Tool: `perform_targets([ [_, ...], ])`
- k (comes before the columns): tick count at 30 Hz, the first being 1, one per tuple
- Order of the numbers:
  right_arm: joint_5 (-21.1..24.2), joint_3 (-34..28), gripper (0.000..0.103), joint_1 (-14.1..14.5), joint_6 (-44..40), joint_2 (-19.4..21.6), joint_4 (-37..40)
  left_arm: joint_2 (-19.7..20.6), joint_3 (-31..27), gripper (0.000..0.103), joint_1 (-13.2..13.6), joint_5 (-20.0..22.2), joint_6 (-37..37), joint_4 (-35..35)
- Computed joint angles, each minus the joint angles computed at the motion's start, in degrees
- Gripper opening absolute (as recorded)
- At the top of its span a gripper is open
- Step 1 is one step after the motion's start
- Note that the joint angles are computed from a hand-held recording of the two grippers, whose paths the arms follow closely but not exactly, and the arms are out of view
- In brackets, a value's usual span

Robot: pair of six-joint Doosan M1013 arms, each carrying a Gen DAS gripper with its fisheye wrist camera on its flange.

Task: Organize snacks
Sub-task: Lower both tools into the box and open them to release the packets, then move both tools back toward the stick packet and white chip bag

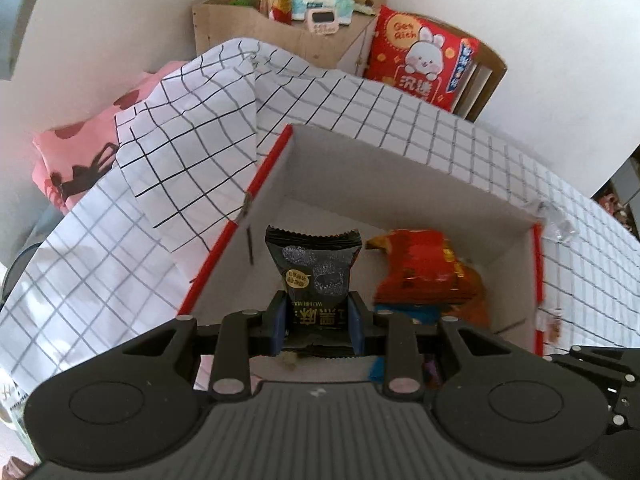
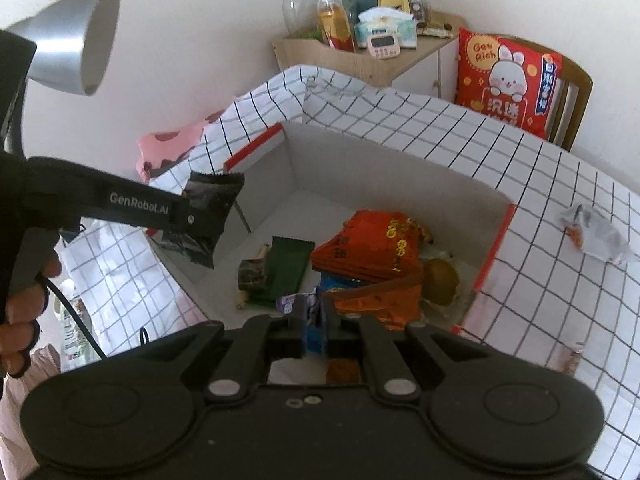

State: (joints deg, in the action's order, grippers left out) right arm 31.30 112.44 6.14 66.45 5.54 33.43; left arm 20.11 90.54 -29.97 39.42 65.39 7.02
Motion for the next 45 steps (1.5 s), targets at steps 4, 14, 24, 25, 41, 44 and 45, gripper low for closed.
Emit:
perform_targets([
  [4, 0.58, -1.16, 0.005, 0.72, 2.16, 1.78, -1.27, 1.46, -0.87, 0.030, 0.45, 0.92, 0.68, -0.28],
  [14, 2.42, -1.88, 0.006, 1.57, 6.79, 4.20, -4.80, 4.04, -2.18, 0.030, 1.00, 3.33, 2.18, -3.10],
  [24, 2.01, -1.58, 0.019, 1.70, 7.49, 3.92, -4.84, 3.91, -1.38, 0.030, 0.64, 2.42, 2.24, -2.53],
  [25, 2.11, -1.58, 0.020, 1.56, 6.98, 3.84, -4.27, 3.81, -1.28, 0.030, 0.64, 2.19, 2.32, -2.67],
  [41, 1.71, 0.42, 0.036, 0.12, 1.46, -0.09, 1.90, -0.95, 3.15, 0.051, 0.00, -4.37, 2.97, -3.69],
  [44, 1.34, 1.16, 0.040, -0.46, 0.21, -1.41, 3.34, -2.32, 4.38, 0.054, -0.55, -6.04, 2.31, -3.05],
  [45, 1.33, 1.42, 0.041, -0.70, -0.41, -1.86, 4.02, -2.79, 4.80, 0.054, -0.83, -6.60, 1.82, -2.53],
])
